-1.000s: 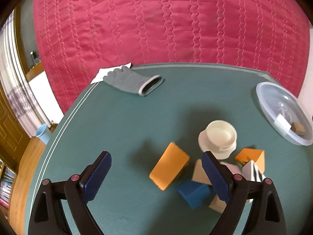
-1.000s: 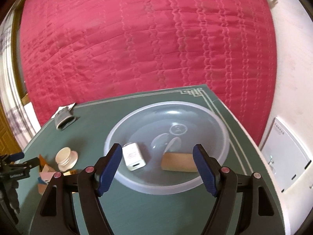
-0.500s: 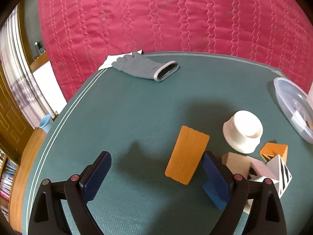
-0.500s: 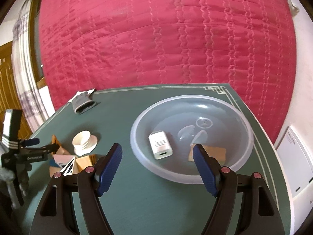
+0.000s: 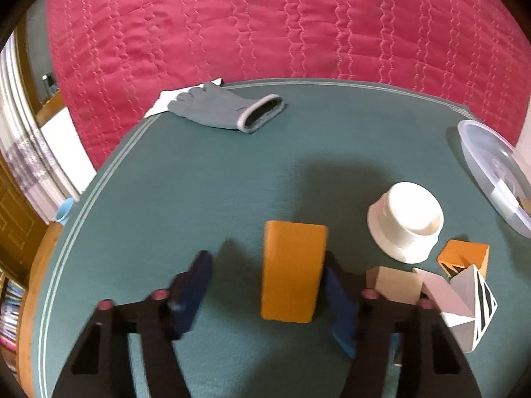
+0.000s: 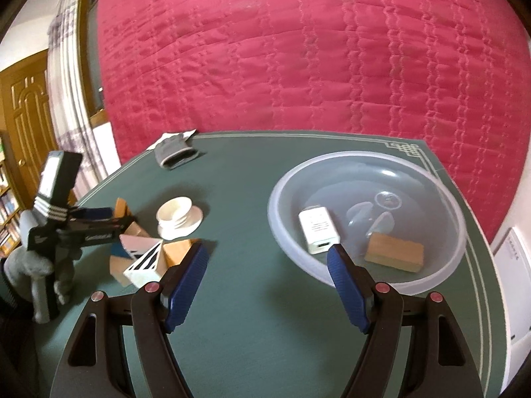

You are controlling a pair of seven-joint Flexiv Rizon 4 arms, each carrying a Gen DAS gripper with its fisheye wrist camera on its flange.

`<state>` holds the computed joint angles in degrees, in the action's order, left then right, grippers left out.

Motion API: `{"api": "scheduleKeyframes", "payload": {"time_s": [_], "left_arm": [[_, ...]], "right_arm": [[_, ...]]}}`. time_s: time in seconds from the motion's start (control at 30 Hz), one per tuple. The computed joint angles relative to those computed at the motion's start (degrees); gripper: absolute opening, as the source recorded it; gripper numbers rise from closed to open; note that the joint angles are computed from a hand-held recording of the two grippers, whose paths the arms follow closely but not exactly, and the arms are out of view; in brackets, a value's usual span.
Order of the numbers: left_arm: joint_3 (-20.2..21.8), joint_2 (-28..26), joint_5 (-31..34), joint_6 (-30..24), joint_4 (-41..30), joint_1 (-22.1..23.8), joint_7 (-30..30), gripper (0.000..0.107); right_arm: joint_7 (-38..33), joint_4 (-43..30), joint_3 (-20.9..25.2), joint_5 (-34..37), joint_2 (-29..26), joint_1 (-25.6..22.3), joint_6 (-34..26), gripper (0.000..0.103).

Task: Organize rigid objects
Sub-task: 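Grasp the orange rectangular block with the left gripper, then grasp the black-and-white striped triangular block with the right gripper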

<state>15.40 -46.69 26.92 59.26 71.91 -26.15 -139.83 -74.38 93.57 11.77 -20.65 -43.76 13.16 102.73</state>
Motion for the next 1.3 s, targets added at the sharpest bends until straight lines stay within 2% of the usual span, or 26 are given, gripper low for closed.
{"api": "scheduleKeyframes", "payload": {"time_s": [0.03, 0.07, 0.1, 0.33, 0.47, 0.57, 0.7, 0.9, 1.0, 1.13, 1.3], "left_arm": [[-0.8, 0.1, -0.3, 1.4, 0.5, 0.7, 0.6, 0.049], [-1.1, 0.1, -0.6, 2.2, 0.7, 0.9, 0.7, 0.038], [-1.1, 0.1, -0.9, 2.7, 0.9, 0.9, 0.8, 0.032], [2.4, 0.9, 0.1, 4.4, 2.5, -1.4, -3.5, 0.031], [3.4, 1.4, 1.9, 3.6, 2.7, -2.5, -5.6, 0.031], [3.5, 2.1, 3.1, 3.6, 3.2, -2.8, -6.9, 0.031], [3.2, 2.7, 4.3, 4.1, 3.9, -2.7, -8.3, 0.031], [3.0, 3.5, 5.5, 5.3, 4.6, -2.6, -9.4, 0.032], [3.0, 3.7, 5.8, 5.9, 5.1, -2.6, -9.8, 0.032], [2.8, 3.9, 5.8, 6.5, 5.6, -2.5, -9.9, 0.032], [2.9, 4.2, 5.8, 6.8, 6.0, -2.6, -10.1, 0.032]], "right_arm": [[-0.5, 0.0, 1.1, -0.7, -0.1, -0.7, -0.3, 0.076], [-0.9, 0.1, 1.8, -1.2, -0.2, -1.1, -0.5, 0.076], [-1.3, 0.1, 2.3, -1.6, -0.3, -1.4, -0.8, 0.076], [-4.7, -0.3, 8.3, -3.5, -1.4, -4.7, -4.4, 0.076], [-8.9, -3.5, 22.2, -2.4, -5.0, -12.7, -13.8, 0.076], [-12.0, -4.8, 27.3, -0.1, -6.4, -14.4, -17.8, 0.076], [-14.2, -7.2, 31.1, 3.6, -8.0, -14.7, -21.9, 0.076], [-14.2, -8.6, 25.3, 6.5, -6.6, -8.2, -22.0, 0.072], [-14.1, -9.6, 22.6, 8.0, -6.1, -5.3, -22.7, 0.062], [-10.8, -10.8, 14.6, 9.5, -4.8, 0.9, -23.4, 0.046], [-11.7, -10.4, 10.9, 12.4, -3.8, 3.6, -22.6, 0.046]]}}
